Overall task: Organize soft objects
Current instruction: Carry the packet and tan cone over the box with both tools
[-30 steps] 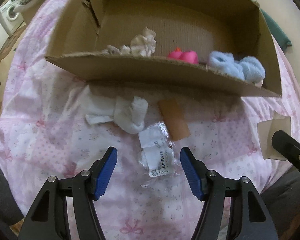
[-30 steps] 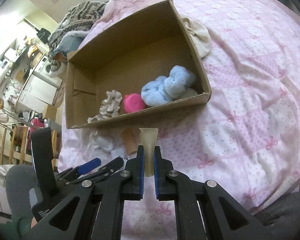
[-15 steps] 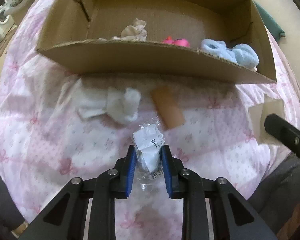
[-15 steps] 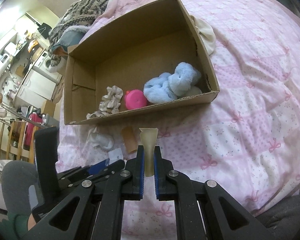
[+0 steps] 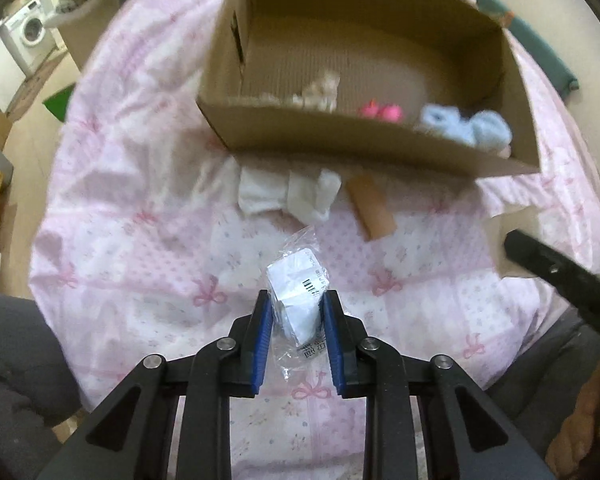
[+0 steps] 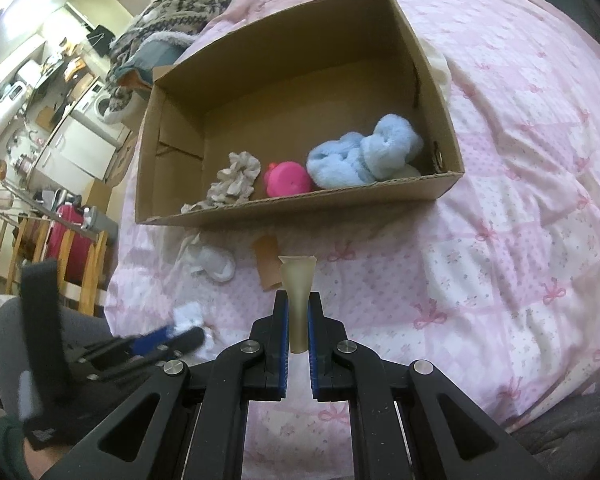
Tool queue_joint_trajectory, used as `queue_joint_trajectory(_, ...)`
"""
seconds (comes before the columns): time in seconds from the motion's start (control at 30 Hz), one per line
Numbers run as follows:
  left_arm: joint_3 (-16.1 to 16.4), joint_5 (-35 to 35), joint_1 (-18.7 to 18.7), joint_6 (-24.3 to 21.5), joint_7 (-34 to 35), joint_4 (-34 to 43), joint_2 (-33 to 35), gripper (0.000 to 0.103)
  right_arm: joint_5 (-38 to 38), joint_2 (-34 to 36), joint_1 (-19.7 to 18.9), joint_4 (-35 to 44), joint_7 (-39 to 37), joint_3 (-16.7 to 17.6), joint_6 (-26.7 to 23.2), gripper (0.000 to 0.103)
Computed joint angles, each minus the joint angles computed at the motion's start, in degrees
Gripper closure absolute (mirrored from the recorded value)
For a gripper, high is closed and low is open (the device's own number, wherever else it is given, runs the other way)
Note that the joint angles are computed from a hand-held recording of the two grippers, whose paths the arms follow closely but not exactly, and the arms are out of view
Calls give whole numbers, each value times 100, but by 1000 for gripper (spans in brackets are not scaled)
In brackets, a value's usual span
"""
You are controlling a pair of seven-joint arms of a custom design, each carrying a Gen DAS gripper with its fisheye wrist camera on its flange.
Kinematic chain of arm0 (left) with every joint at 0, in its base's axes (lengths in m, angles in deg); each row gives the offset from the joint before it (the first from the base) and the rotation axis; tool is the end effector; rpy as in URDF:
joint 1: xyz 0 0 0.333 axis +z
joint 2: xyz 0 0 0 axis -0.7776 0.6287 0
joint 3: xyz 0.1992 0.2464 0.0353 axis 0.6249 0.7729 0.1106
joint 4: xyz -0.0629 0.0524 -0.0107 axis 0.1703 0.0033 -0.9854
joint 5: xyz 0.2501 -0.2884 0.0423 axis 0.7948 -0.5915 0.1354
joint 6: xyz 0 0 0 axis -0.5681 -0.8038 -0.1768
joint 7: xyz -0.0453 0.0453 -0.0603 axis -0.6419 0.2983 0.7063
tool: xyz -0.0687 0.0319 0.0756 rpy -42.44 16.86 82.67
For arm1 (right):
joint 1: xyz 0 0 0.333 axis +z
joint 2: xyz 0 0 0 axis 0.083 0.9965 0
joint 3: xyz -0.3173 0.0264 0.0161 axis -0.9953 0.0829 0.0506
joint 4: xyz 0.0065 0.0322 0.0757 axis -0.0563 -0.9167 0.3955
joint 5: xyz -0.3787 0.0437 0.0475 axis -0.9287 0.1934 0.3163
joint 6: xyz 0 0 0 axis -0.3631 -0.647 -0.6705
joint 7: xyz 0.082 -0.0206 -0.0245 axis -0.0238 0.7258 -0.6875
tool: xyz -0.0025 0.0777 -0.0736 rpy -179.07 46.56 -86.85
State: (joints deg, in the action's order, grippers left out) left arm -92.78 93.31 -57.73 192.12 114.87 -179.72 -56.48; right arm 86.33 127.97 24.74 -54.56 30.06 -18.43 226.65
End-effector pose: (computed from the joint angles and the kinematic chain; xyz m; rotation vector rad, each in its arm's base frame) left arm 0.6768 -0.1861 0.3932 -2.2069 1.9675 -0.4353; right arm 0.7126 0.3089 0.4003 -1.9241 1.7296 0.0250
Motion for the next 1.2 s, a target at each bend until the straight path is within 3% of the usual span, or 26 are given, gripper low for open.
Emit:
queue_joint_trajectory(0.13,103,185,2,297,-149,-390,-381,80,12,-144,0,-217,-65,4,184,93)
queue_joint_trajectory(0.5,227,696,2,537,-576,-630,-768,80,138,-510,-18,-757,-265,66,859,93)
queue_joint_trajectory(0.83,295,907,92,531,-484,-153,-608,80,343,-812,-86,-1129,-479,156,1554,93)
queue_joint_trajectory(1.2,341,1047,78,518,-142,949,-106,80,396,-650,-171,-532,-593,123,1414,93)
